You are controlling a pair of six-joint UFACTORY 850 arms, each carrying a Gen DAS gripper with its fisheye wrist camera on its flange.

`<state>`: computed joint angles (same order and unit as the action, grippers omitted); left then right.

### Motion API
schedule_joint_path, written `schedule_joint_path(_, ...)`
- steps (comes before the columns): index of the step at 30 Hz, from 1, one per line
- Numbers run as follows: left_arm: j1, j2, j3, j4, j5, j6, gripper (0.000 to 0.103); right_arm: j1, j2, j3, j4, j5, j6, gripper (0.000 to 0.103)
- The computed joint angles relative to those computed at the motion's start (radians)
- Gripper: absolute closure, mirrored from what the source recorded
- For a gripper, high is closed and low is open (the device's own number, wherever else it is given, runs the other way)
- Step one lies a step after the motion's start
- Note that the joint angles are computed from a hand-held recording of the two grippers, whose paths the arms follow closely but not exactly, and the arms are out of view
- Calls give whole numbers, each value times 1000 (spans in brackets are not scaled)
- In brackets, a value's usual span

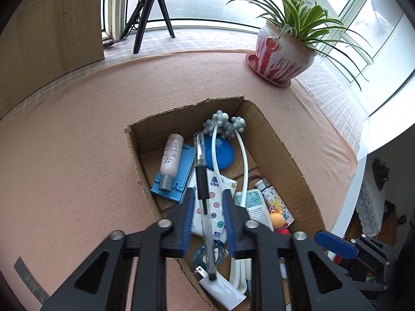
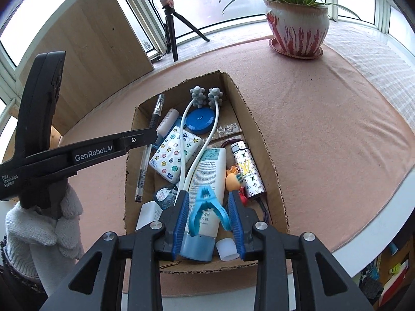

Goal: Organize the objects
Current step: 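Carry the pen and clip over the box and open both grippers, then move the right tool back to the black card on the floor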

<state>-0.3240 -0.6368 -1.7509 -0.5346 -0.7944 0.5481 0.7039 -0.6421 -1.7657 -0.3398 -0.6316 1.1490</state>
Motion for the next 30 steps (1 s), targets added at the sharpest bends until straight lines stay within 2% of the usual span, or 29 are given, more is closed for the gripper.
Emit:
schedule_joint_path(1,2,5,7,-6,8,6,59,1,0,-1,-4,-2,5,66)
schedule_joint_path(6,11,42,45,11,44,9,59,7,-7,-20,-15,-20,9,65)
schedule_joint_path(9,26,65,69,4,55,14,59,11,-12,-32,-21,-18,15,56)
schedule_joint_path(11,39,85,89,4,66,14,59,16,-17,-45,-37,-20,28,55)
schedule_joint_path(16,77,143,156,15,109,23,52,25,-43,-97,-42,-26,13,54)
schedule_joint_path(21,118,206,228,39,165,32,45,43,-92,-179,-42,-49,-10,54)
schedule_joint_path(26,170,256,281,27,182,52,40,63,-163,-294,-17,-90,-57,54)
schedule_joint_path(30,215,296,324,20,206,68,29,86,-238,-425,-32,-147,-90,54)
